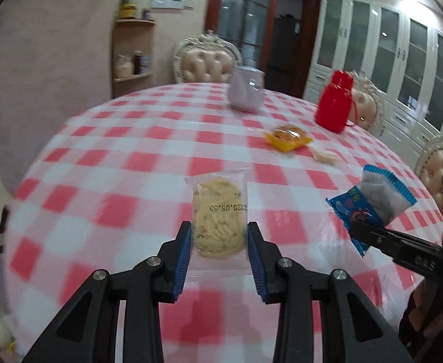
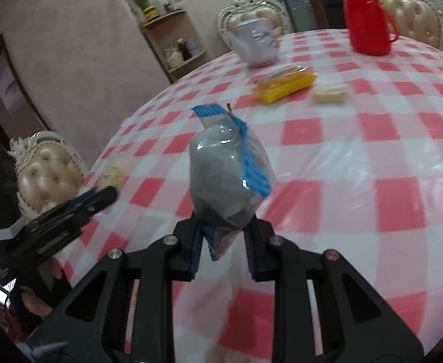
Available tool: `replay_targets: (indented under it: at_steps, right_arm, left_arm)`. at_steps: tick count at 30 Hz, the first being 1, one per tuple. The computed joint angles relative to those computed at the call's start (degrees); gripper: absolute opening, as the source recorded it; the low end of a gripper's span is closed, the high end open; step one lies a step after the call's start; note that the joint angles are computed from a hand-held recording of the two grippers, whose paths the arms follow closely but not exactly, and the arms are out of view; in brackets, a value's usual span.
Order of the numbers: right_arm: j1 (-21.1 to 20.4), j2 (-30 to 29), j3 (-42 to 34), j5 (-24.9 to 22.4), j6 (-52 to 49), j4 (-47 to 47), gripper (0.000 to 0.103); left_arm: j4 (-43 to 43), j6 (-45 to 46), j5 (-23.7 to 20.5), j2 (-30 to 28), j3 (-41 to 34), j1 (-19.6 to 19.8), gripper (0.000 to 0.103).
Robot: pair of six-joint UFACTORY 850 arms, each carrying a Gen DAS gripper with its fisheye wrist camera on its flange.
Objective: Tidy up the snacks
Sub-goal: 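Carry both snacks to the white box and open both tools over it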
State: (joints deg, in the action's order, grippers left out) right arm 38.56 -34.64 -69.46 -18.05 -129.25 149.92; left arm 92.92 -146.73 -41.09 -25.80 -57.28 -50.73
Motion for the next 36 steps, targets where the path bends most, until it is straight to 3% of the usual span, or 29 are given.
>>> replay_targets:
  at_steps: [5,15,26,36]
  right_arm:
    - [1.75,-1.92,-2.53,-1.24,12.11,-12.34,0.028]
    - [9.24,-7.83,-11.72,-1.95,31.11,-37.61,0.028]
    - [16.83,-14.71,-22.08,-5.86,46.41,-60.45,0.028]
    - [21.81,-16.91,-25.40,-8.64,48.85,-69.85,0.028]
  left_arm:
    - [-3.09,-5.33,-2.79,7.58,9.98,-2.68,0.037]
    - [-14.43,-17.91,-8.33,20.88,27.05,-10.62,0.037]
    - [-31.23,-22.80,-14.66,28.67,36.86,-15.34,0.037]
    - [-37.62,-23.07,-16.85,30.13,39.36,-15.59,0.037]
